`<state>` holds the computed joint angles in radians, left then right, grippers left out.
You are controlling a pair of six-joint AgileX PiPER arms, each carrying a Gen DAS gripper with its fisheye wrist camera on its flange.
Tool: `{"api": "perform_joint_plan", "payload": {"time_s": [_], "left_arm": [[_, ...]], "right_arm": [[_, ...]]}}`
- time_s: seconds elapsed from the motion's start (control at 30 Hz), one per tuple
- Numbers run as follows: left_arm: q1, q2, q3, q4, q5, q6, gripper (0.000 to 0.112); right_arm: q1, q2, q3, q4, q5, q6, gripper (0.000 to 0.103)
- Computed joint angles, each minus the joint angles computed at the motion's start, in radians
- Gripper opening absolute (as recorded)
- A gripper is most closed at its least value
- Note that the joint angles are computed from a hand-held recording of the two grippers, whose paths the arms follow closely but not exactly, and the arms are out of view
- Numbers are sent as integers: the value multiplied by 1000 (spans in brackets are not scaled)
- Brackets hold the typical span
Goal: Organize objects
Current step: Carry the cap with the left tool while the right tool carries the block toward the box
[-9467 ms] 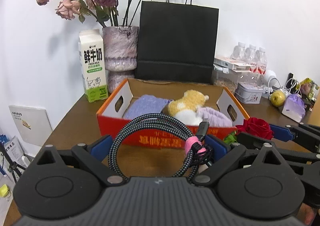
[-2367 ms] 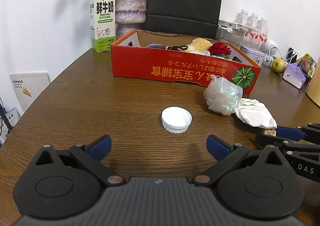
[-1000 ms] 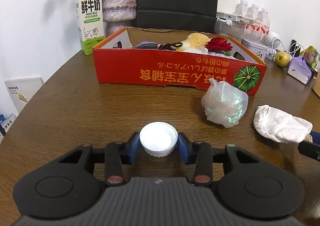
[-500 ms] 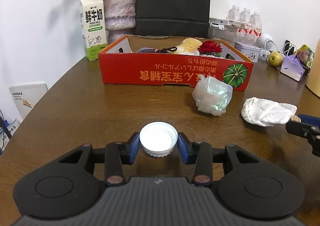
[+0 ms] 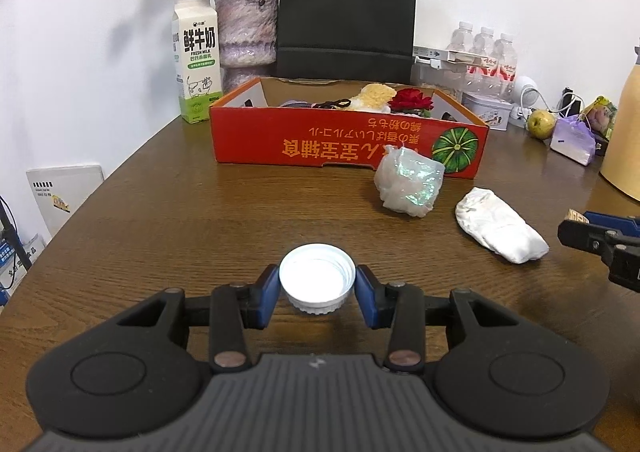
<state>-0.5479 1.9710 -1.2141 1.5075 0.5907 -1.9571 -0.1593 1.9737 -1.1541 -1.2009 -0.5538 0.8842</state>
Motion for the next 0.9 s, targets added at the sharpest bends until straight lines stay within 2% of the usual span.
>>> {"api": "perform_joint_plan", "payload": {"time_s": [0.43,0.9], "left_arm": [[-18,-17,-23,-14,1,36,41],[24,-7,-143,-84,-12,175,41]], "right_arm": [[12,-48,22,-15,-26,12,34],[76,-45,-74,-75,3,105,34]]}}
